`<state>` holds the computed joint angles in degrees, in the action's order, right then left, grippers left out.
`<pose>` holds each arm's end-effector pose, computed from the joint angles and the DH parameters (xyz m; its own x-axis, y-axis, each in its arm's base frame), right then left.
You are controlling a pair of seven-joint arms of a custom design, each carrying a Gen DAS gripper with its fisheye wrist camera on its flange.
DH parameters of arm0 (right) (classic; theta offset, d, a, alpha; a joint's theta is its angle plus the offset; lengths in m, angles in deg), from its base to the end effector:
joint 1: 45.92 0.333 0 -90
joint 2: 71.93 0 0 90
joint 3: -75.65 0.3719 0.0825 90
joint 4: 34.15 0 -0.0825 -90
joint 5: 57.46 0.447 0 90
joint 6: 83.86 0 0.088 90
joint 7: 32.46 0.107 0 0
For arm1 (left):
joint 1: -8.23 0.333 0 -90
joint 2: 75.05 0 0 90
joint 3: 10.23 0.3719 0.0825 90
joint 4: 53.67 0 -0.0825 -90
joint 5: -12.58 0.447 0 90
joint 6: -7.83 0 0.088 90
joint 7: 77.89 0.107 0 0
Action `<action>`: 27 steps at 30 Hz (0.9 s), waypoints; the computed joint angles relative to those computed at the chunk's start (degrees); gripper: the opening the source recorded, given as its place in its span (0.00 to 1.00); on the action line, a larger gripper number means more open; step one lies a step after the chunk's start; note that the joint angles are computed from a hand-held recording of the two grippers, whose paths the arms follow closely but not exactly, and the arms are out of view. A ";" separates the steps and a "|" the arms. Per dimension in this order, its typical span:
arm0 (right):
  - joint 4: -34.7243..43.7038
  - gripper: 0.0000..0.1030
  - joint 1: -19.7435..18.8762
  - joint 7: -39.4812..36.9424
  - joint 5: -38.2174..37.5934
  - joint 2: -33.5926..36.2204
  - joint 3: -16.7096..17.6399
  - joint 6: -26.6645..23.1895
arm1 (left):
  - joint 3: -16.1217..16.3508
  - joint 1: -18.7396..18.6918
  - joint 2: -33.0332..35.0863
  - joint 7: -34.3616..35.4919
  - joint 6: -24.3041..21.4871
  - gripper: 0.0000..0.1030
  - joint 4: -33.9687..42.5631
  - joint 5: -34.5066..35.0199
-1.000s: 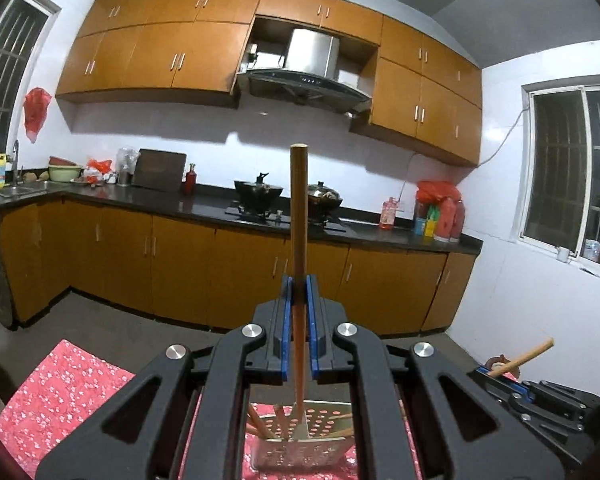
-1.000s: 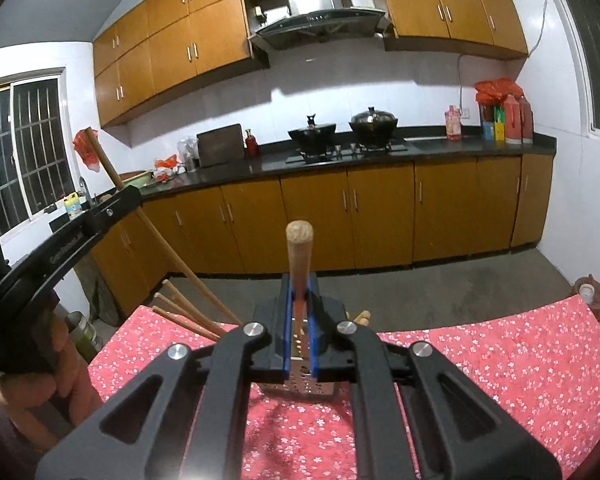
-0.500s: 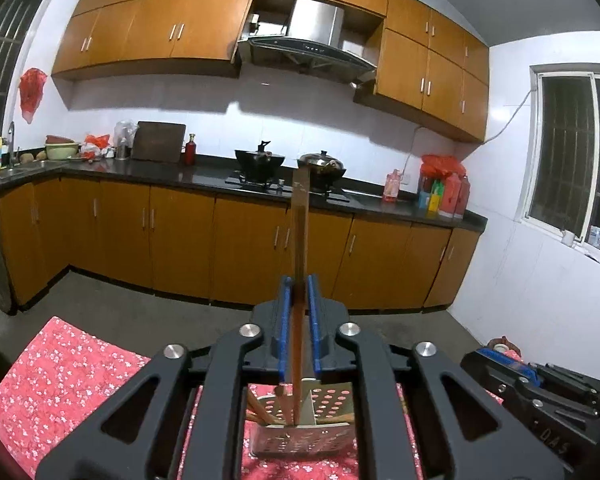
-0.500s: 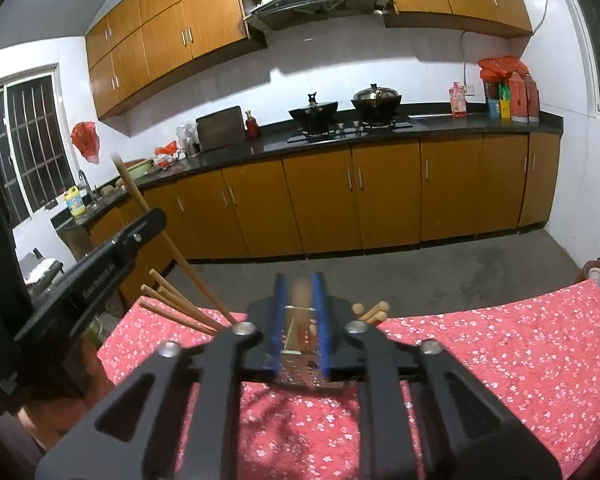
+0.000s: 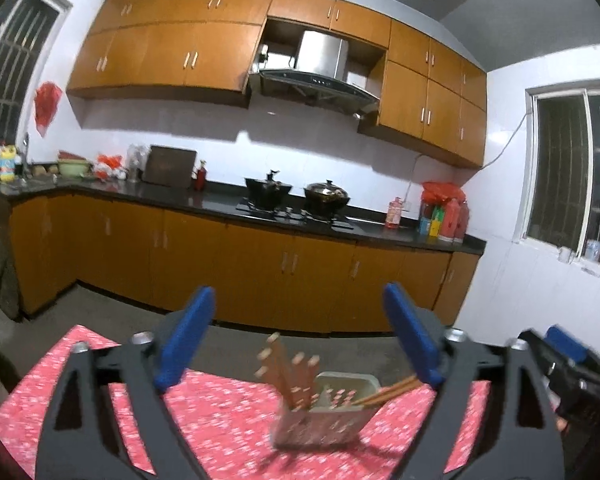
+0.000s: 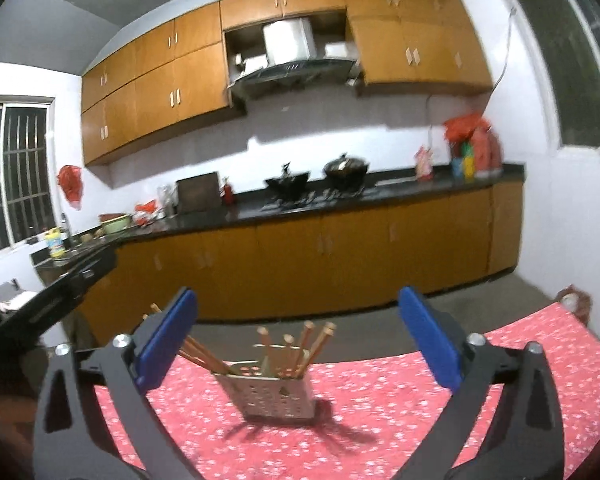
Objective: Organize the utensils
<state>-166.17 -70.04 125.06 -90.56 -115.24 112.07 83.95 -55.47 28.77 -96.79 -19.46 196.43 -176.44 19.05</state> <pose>0.4046 0.2377 0.7146 -0.1713 -0.9734 -0.1522 -0.1627 0.1803 -0.9701 0.4624 -0.3180 0.7144 -0.3337 -0.9272 0.1700 -0.1979 -0.1074 -0.9743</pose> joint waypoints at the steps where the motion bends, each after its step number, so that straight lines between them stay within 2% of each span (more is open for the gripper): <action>1: -0.95 0.96 0.29 0.14 -0.13 -1.23 0.24 -0.79 | 1.40 -1.11 -1.54 0.25 0.23 0.94 -1.77 0.12; 4: -3.36 0.96 2.79 0.05 0.18 -3.00 0.32 -3.89 | 5.12 -4.59 -6.18 1.52 -0.48 0.98 -7.34 0.45; 8: -5.15 0.96 6.15 0.58 -0.53 -3.68 1.47 -9.50 | 5.24 -4.63 -11.91 1.18 -2.68 0.98 -12.92 0.93; 13: -8.48 0.96 10.23 4.10 -3.28 -5.69 3.26 -13.55 | 8.78 -10.24 -15.22 0.29 -6.41 0.98 -19.00 2.28; 20: -11.55 0.96 16.61 8.97 -5.97 -5.71 3.52 -17.95 | 7.85 -9.99 -21.43 -4.63 -7.50 0.98 -25.78 4.44; 23: -12.85 0.96 19.86 10.66 -6.63 -5.16 2.00 -18.53 | 6.70 -9.04 -24.33 -5.59 -7.06 0.98 -27.81 5.60; 27: -14.53 0.96 22.62 13.72 -8.01 -5.54 0.83 -18.78 | 7.03 -10.04 -25.33 -5.80 -6.61 0.98 -29.35 6.28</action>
